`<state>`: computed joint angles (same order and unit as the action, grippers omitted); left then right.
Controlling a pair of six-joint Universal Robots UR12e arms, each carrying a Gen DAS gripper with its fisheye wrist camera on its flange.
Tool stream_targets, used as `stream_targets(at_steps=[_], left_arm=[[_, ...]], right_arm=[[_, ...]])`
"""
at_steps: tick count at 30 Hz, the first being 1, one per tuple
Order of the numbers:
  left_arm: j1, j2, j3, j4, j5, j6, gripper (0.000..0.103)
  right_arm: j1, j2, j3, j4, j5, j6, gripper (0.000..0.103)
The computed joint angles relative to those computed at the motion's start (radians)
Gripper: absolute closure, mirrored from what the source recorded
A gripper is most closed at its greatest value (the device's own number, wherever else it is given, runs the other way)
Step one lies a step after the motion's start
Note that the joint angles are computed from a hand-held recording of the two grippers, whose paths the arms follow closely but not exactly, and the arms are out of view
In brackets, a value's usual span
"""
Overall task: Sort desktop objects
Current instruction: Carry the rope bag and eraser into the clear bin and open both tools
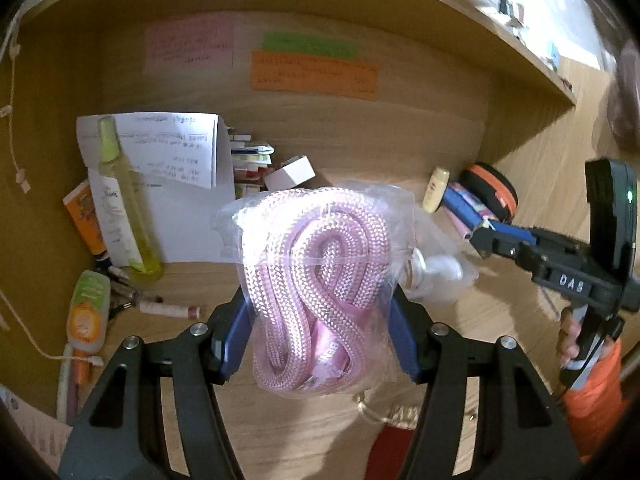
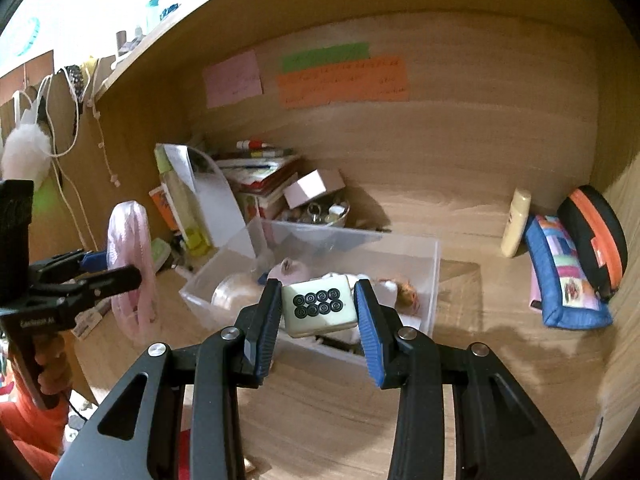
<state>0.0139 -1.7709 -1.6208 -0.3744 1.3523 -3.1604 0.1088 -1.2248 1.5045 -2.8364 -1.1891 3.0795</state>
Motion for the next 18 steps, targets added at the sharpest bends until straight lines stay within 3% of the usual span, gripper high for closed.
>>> stream_targets(at_steps=[4,10,18], left_arm=[[0.015,-0.025,0.039,-0.033,-0.078,-0.04,0.042],[-0.005,-0.071,0.09,-0.03,-0.01,-0.068,0.042],[-0.023,-0.13,0.154,-0.083,0.044,-0.068,0.042]], right_arm=[[-0.004,0.01,-0.016,-0.017,0.017,0.003,0.069],[0.0,0.04,-0.055,0.021,0.028,-0.008,0.069],[0.009,0.093,-0.118,0.155,0.001,-0.046,0.069]])
